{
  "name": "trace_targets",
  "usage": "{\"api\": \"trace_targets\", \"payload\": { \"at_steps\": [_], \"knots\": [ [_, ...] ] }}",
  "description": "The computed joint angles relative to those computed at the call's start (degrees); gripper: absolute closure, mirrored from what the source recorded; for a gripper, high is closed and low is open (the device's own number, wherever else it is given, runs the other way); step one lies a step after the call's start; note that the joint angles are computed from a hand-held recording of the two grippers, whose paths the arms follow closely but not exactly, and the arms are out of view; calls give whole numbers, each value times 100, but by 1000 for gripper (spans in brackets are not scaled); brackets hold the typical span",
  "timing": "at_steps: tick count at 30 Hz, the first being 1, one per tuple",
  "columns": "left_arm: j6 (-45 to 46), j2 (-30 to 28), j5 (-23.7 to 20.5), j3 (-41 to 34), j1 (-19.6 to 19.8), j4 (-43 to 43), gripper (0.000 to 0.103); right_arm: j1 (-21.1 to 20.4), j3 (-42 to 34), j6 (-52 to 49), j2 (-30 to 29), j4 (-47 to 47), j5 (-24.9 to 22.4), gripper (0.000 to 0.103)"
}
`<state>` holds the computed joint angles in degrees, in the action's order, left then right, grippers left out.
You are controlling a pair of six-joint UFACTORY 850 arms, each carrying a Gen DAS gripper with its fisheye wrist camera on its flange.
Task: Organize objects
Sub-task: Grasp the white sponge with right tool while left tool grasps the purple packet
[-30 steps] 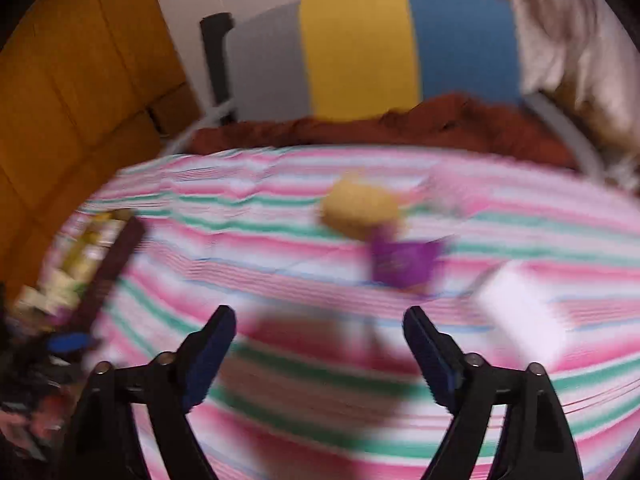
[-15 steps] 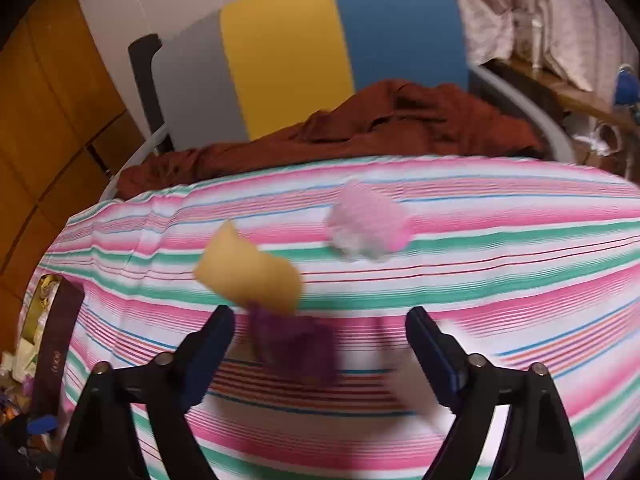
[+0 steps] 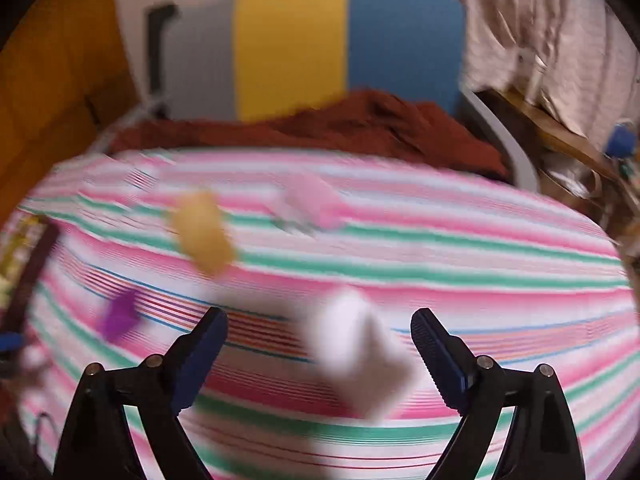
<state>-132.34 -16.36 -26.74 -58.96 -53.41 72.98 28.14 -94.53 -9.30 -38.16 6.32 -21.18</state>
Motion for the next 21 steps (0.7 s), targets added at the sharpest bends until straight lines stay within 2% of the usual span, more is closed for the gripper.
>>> {"api": "trace_targets", "payload": {
  "at_steps": [2,3,6,7,9,11,15,18,21],
  "knots": [
    [152,-44,11,-60,12,-95,37,-51,-291,464,-291,-625,-422,9],
    [266,-72,10,-101,22,-154,37,-82,-331,416,-363,-626,-551,9],
    [556,-190,31,-254,81,-284,37,-157,-82,-126,-312,-16,-445,10],
    [618,-238,58,-309,108,-298,37,-129,40,-58,-255,-123,-342,10],
    [806,-387,110,-501,176,-334,37,-2,255,680,-162,-991,-106,20],
    [958,-562,123,-728,231,-234,37,37,351,1293,-77,-1314,-98,31],
    [1519,-958,213,-1235,357,-249,36,94,497,1400,83,-1138,-282,34],
    [2044,-1283,355,-1648,474,-431,36,285,742,2269,269,-1809,-509,34],
    [2673,-1619,388,-2116,605,-773,34,392,888,2880,427,-1678,-792,34]
  ]
}}
